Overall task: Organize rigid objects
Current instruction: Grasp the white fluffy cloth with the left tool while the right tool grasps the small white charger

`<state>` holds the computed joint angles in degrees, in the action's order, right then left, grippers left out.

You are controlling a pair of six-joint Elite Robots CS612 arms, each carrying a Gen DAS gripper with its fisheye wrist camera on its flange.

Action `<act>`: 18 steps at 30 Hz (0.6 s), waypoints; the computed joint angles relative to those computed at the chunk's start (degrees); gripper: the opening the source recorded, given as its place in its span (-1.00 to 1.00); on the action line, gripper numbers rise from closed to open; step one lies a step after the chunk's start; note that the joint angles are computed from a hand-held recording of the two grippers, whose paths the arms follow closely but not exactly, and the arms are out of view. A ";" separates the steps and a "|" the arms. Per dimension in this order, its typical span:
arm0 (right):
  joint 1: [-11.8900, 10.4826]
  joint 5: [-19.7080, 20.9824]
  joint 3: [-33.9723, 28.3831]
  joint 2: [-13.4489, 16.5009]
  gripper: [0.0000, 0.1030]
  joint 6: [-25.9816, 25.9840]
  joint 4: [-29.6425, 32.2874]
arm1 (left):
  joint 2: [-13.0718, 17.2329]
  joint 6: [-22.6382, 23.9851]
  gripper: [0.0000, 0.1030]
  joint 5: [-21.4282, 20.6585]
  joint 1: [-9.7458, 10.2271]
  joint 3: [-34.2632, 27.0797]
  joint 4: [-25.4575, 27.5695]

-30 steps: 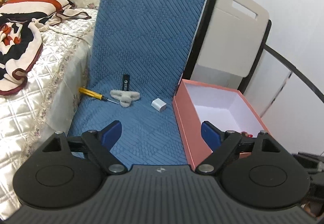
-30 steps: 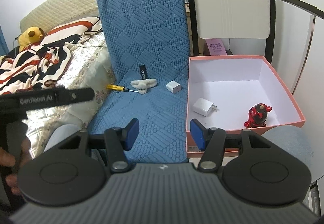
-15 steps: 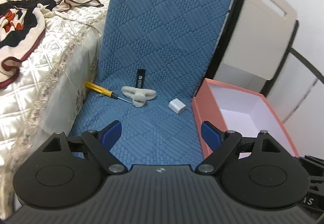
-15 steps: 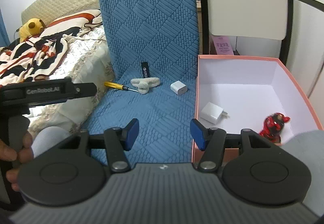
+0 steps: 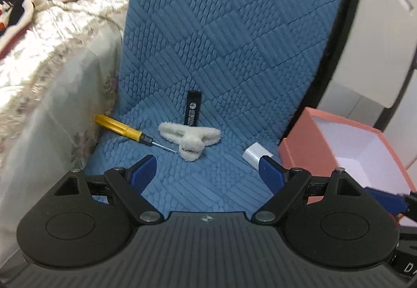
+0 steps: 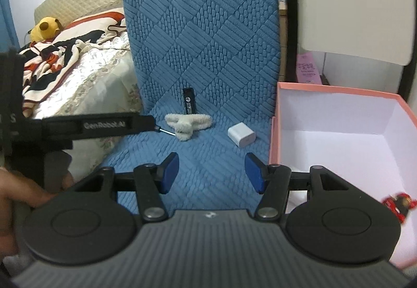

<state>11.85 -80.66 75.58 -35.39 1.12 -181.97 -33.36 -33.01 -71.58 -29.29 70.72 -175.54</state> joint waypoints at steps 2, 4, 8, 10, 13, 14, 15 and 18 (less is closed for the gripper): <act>0.19 -0.73 -2.73 1.57 0.17 -0.54 1.85 | 1.11 -0.58 0.72 -1.06 0.59 -1.87 2.10; 0.26 -0.58 -4.84 2.64 0.35 0.78 4.08 | 2.03 -0.72 0.72 -1.63 1.05 -3.36 3.30; 0.39 0.88 -7.95 4.49 0.58 1.04 5.67 | 3.60 -0.35 0.71 -3.29 2.22 -6.07 5.72; 0.67 -0.06 -10.25 5.77 0.58 0.39 7.08 | 4.53 -1.24 0.69 -5.66 3.04 -7.75 7.26; 1.09 -2.58 -14.71 8.25 0.58 -0.25 10.08 | 6.02 -2.34 0.68 -9.03 4.10 -10.32 8.43; 1.18 -3.23 -16.24 9.05 0.58 -0.37 11.32 | 6.49 -2.20 0.67 -9.18 4.23 -11.22 9.01; 1.28 -3.73 -18.15 10.06 0.58 -0.50 12.81 | 6.98 -2.32 0.65 -9.59 4.40 -12.10 9.40; 1.07 -2.67 -23.61 12.75 0.56 0.40 18.41 | 8.36 -2.01 0.45 -11.02 4.91 -14.79 10.96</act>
